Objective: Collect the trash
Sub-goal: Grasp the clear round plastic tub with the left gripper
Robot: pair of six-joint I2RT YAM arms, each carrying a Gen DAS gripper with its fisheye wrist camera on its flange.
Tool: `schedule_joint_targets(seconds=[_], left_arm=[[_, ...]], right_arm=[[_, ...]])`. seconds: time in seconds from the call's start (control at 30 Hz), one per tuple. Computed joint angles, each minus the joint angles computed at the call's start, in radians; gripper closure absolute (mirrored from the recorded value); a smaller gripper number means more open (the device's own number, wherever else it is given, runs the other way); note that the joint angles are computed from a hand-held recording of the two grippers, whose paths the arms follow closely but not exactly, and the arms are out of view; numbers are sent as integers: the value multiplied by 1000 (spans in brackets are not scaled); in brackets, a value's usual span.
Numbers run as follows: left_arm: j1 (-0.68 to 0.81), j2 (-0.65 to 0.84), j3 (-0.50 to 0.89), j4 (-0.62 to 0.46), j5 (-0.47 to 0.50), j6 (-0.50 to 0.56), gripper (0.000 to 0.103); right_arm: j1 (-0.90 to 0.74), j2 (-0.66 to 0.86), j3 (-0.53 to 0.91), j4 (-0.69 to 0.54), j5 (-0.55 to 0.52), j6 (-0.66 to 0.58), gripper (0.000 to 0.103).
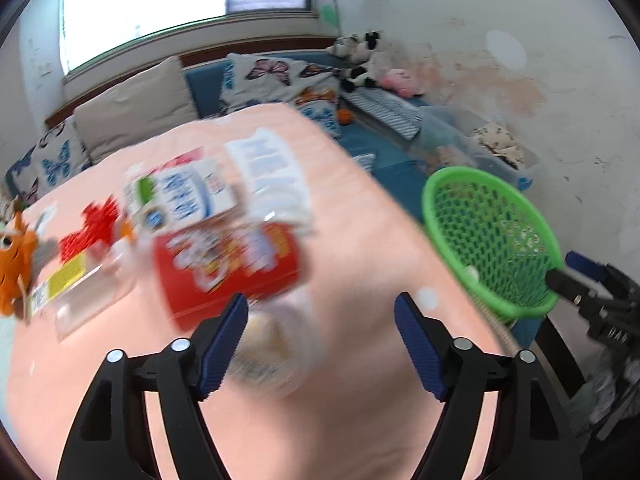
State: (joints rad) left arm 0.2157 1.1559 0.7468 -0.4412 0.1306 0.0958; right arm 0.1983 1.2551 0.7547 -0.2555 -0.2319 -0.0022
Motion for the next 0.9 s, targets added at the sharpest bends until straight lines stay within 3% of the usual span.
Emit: schedule_joint_targets(seconds=[0.33, 0.9], left_arm=[[129, 44, -81, 64, 3, 47, 23], [89, 102, -113, 137, -10, 34, 19]], right_arm=[[138, 25, 14, 13, 50, 37, 16], [256, 133, 96, 24, 91, 46, 16]])
